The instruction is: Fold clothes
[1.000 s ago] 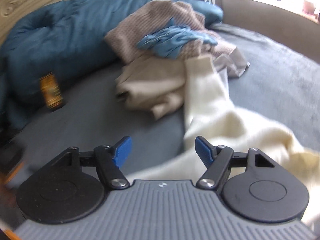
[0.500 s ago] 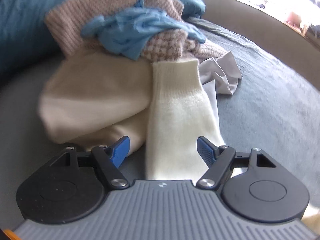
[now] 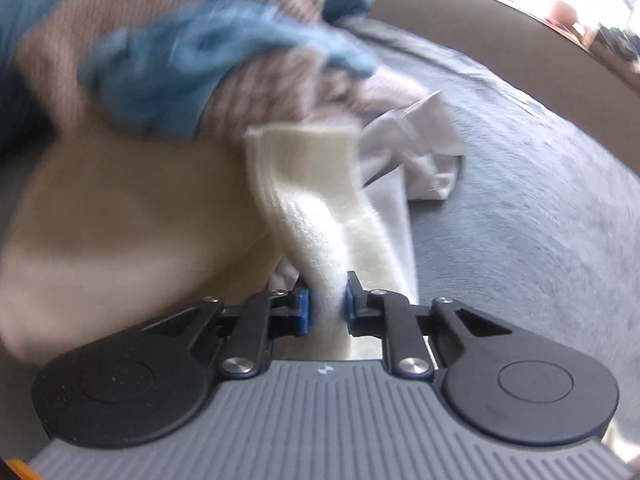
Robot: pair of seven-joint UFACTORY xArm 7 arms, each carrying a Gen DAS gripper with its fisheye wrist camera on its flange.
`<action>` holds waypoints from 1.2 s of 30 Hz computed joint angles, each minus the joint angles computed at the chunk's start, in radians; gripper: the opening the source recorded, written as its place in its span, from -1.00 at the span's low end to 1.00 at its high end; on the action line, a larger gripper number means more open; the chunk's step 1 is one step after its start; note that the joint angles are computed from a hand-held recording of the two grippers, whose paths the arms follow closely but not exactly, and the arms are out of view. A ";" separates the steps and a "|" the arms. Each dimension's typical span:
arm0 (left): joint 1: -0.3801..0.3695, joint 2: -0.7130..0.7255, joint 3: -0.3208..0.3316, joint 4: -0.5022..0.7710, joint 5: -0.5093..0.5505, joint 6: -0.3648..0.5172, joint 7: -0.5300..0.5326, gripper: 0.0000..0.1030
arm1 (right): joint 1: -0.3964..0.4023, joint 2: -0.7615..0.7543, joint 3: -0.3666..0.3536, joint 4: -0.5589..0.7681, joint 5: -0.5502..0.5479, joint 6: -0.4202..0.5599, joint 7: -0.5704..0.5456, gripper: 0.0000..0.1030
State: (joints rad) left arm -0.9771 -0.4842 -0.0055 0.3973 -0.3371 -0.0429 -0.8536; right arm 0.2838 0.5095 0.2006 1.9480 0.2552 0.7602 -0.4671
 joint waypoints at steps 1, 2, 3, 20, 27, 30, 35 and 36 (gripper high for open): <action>-0.005 0.001 0.003 -0.001 0.002 -0.006 0.005 -0.34 | -0.075 -0.026 0.063 -0.037 0.105 -0.022 -0.026 -0.74; -0.010 -0.002 0.007 -0.003 0.006 -0.007 0.011 -0.30 | -0.178 -0.041 0.167 -0.061 0.209 -0.036 -0.052 -0.74; -0.008 -0.007 0.005 -0.003 0.010 0.003 0.012 -0.30 | -0.283 -0.054 0.271 -0.085 0.314 -0.052 -0.094 -0.74; 0.279 -0.255 -0.295 -0.124 0.043 0.187 -0.357 0.14 | -0.005 0.086 0.224 0.319 0.838 0.074 -0.455 -0.75; 0.261 -0.284 -0.268 -0.149 0.105 0.197 -0.395 0.14 | 0.176 0.165 0.122 0.410 0.435 0.206 -0.310 -0.44; 0.239 -0.296 -0.237 -0.159 0.115 0.199 -0.379 0.15 | 0.104 0.098 0.165 0.315 0.478 0.157 -0.332 0.20; 0.184 -0.331 -0.169 -0.195 0.103 0.177 -0.326 0.25 | -0.069 0.009 0.197 0.253 0.651 0.189 -0.321 0.29; 0.169 -0.344 -0.154 -0.212 0.096 0.164 -0.317 0.25 | -0.118 -0.026 0.189 0.222 0.694 0.212 -0.308 0.32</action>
State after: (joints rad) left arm -0.8077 -0.8285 -0.1599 0.1852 -0.2410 0.1209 -1.1702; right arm 0.1657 0.4833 0.3899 2.1696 0.9492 0.9719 -0.7752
